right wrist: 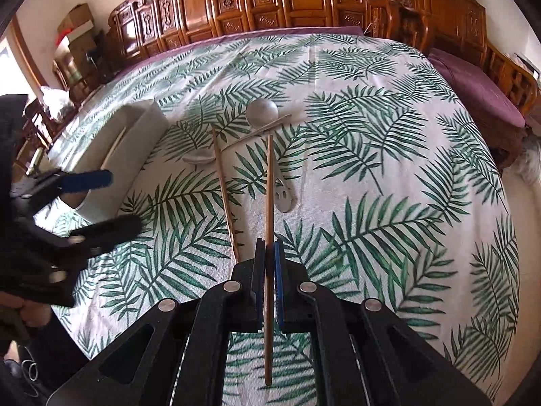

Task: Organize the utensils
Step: 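Grasp a wooden chopstick with the left gripper while the right gripper holds its chopstick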

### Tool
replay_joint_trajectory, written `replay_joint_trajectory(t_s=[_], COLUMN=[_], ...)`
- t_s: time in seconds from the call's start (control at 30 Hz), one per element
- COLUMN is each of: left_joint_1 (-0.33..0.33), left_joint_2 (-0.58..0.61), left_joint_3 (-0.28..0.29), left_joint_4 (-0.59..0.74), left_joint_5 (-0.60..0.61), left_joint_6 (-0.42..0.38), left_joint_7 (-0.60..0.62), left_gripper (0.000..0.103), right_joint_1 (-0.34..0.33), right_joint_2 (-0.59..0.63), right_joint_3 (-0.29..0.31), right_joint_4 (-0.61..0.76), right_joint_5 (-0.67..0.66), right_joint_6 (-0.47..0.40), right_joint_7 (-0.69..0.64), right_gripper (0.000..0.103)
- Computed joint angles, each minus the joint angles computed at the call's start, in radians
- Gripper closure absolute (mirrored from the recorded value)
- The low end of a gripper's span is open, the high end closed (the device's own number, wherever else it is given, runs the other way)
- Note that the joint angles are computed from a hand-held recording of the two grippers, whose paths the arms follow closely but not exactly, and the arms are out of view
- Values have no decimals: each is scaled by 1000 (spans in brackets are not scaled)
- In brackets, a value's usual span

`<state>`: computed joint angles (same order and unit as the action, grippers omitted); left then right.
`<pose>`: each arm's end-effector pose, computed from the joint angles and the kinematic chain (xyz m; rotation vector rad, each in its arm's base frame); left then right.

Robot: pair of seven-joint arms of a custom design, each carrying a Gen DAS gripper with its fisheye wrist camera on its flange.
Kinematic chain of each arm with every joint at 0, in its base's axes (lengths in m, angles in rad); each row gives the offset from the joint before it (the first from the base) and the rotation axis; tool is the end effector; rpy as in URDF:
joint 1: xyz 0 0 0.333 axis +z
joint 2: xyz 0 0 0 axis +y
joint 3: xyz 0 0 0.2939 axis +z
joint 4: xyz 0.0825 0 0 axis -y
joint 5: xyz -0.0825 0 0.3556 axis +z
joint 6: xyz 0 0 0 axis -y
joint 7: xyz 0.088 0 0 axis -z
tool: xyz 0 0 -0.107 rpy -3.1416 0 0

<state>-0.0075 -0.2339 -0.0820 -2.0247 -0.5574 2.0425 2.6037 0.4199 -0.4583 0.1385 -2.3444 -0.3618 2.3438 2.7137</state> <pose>0.4862 -0.0764 0.5664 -0.9308 2.7954 -0.8430 0.3682 0.2316 0.5433 -1.4699 2.1918 -0.4679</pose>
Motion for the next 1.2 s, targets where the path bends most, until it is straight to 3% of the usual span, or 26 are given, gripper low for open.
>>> replay_joint_trajectory(t_s=[0.27, 0.57, 0.63, 0.93, 1.0, 1.2], left_joint_1=[-25, -58, -66, -97, -98, -86], left_joint_2=[47, 153, 160, 118, 109, 105], left_joint_3=[-39, -66, -71, -92, -92, -80], left_joint_4=[17, 99, 101, 37, 23, 26], left_joint_5=[43, 116, 130, 224, 244, 264], left_joint_6=[41, -2, 4, 113, 133, 116], left_joint_7=[-101, -274, -300, -341, -341, -340], left_gripper=[12, 42, 45, 66, 77, 93], right_joint_1=[-6, -8, -9, -9, -9, -9], right_joint_2=[-52, -93, -101, -101, -99, -95], right_joint_3=[8, -6, -9, -12, -11, -9], right_joint_4=[-54, -125, -139, -140, -137, -127], right_joint_5=[-21, -15, -12, -9, -10, -11], right_joint_6=[-10, 12, 20, 25, 20, 12], right_joint_7=[39, 68, 78, 71, 67, 62], right_gripper=[97, 97, 97, 97, 97, 97])
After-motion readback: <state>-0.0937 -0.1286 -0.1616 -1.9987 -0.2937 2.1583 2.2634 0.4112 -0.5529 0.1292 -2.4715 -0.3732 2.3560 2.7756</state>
